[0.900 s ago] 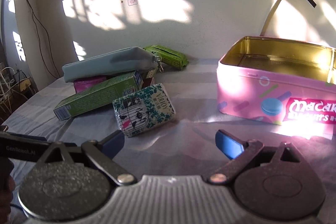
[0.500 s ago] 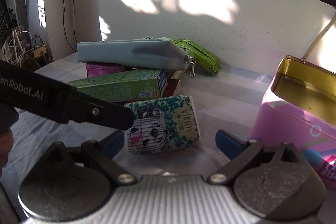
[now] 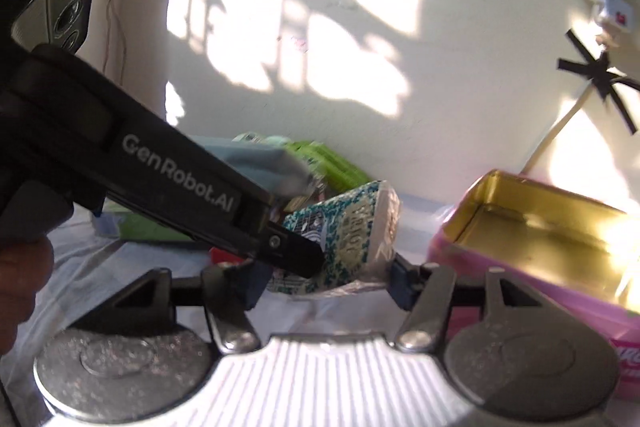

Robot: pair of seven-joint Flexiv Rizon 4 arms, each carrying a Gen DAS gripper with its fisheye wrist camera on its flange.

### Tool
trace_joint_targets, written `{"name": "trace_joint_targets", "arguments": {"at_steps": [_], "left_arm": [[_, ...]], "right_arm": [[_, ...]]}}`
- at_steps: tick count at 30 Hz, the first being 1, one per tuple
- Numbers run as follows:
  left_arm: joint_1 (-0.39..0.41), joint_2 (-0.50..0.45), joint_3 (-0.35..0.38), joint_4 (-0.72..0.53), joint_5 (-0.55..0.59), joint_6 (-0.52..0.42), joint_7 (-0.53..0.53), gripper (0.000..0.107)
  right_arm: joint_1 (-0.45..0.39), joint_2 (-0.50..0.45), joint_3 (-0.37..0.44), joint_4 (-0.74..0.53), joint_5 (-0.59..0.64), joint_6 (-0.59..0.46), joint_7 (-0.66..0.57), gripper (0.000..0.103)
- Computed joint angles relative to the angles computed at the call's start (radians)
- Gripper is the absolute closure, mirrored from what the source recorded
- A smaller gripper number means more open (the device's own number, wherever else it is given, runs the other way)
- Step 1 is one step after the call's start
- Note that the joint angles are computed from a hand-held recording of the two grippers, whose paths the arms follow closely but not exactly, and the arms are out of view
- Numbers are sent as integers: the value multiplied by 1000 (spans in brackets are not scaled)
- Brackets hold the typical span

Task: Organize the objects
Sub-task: 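Grasp the patterned tissue pack with the left gripper and lift it, then lower the tissue pack into the pink tin and open the left gripper, then grasp the light-blue pencil pouch with the right gripper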

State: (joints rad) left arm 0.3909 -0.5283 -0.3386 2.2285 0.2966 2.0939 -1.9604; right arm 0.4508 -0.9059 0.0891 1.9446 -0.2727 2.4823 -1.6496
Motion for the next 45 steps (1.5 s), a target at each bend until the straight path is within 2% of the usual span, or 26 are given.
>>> {"name": "trace_joint_targets", "arguments": {"at_steps": [3,5,8,10,12,15,17,19,21,24,27,32,38,41,43,45], "left_arm": [[-99,-28,36,-112,-19,-14,87,76],[-131,-61,28,-179,-30,-36,130,76],[-148,-137,-19,-291,-47,-96,196,76],[-193,-170,-4,-339,-93,-124,238,72],[-216,-188,4,-354,-129,-110,260,72],[-179,-186,-30,-325,-124,-44,252,68],[-194,-163,0,-299,-145,17,225,64],[-221,-129,51,-264,-175,66,197,64],[-254,-99,107,-226,-201,110,180,64],[-295,-61,173,-156,-232,165,162,64],[-370,-33,254,-79,-309,195,190,64],[-450,-10,334,66,-442,194,244,64],[-443,0,381,239,-549,244,189,64],[-403,0,396,307,-551,298,135,64],[-386,-13,416,339,-553,361,113,64],[-392,-26,439,364,-603,408,104,64]], "right_arm": [[8,-16,-18,-46,117,74,-7,49],[20,-29,-44,-85,204,91,-16,51],[29,-56,-72,-156,312,61,-7,51],[41,-64,-90,-198,389,5,9,47],[63,-63,-116,-224,455,-48,9,40],[63,-71,-117,-228,465,-14,22,35],[113,-91,-157,-253,548,19,-33,29],[188,-116,-220,-314,716,4,-140,29],[182,-118,-207,-341,767,3,-163,29],[147,-124,-165,-350,744,54,-142,26],[137,-131,-141,-340,720,98,-146,24],[99,-128,-92,-282,582,166,-84,24],[124,-132,-93,-231,501,207,-113,24],[120,-114,-75,-193,454,192,-102,25],[102,-85,-52,-146,374,164,-63,25],[69,-49,-23,-91,244,119,-6,25]]}}
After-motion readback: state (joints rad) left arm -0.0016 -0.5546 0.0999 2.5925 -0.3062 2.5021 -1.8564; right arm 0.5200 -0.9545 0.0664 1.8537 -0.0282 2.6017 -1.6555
